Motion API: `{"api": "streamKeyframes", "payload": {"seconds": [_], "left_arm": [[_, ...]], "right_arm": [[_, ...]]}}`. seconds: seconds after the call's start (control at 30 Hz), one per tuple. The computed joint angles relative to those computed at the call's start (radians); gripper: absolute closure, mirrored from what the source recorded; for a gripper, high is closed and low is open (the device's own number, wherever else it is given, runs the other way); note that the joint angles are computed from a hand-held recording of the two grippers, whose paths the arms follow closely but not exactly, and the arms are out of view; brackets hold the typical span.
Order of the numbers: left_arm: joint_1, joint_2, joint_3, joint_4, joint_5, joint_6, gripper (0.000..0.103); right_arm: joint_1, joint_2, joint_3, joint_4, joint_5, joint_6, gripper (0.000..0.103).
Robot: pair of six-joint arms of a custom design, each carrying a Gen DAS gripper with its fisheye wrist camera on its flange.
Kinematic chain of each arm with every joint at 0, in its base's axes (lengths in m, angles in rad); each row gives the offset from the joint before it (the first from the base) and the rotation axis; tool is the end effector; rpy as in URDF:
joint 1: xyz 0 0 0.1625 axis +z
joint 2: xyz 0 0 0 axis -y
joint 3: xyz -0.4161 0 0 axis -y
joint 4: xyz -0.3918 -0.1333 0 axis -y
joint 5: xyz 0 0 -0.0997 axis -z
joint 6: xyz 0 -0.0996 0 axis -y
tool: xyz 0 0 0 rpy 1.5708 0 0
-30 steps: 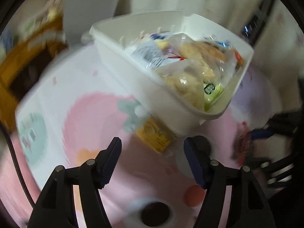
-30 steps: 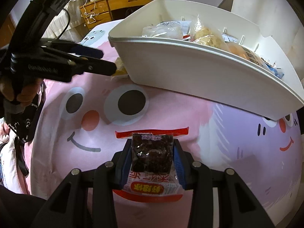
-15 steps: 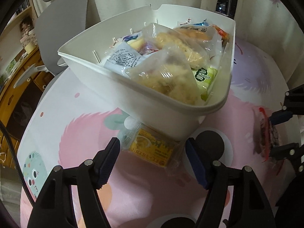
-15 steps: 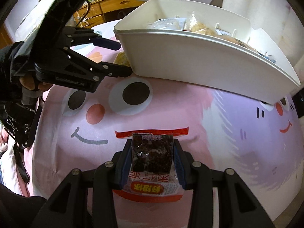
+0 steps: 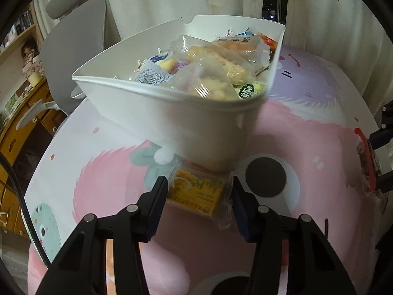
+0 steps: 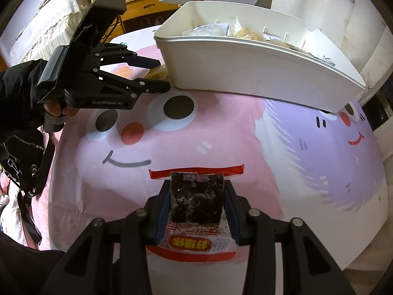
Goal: Organize snacks
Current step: 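Close the left tool on the small yellow pack beside the tray, then lift both held packs and carry them over the white tray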
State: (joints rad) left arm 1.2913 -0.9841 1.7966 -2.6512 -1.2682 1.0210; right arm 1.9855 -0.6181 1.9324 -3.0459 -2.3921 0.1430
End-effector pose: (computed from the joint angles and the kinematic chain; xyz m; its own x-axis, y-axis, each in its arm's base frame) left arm -0.0147 -0.6420 0.1593 -0.2640 0.8883 -0.3759 0.9399 0.3244 0.1067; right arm 0.2760 -0.4770 -0.0264 -0.7206 -0.0368 0.6924 -0.2981 0.9180 -0.2615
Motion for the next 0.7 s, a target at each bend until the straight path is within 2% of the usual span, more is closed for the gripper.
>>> {"api": "streamKeyframes", "payload": {"seconds": [0.37,0.7], "left_arm": [[-0.014,-0.145,0.168,-0.026,0.076,-0.189,0.056],[-0.061,-0.380,0.419,-0.053,0.178,-0.525,0.060]], "right_arm": [[0.031,-0.078,0.049,0.092,0.046,0.078,0.062],[0.036,-0.145,0.059,0.164,0.109,0.021,0.062]]}}
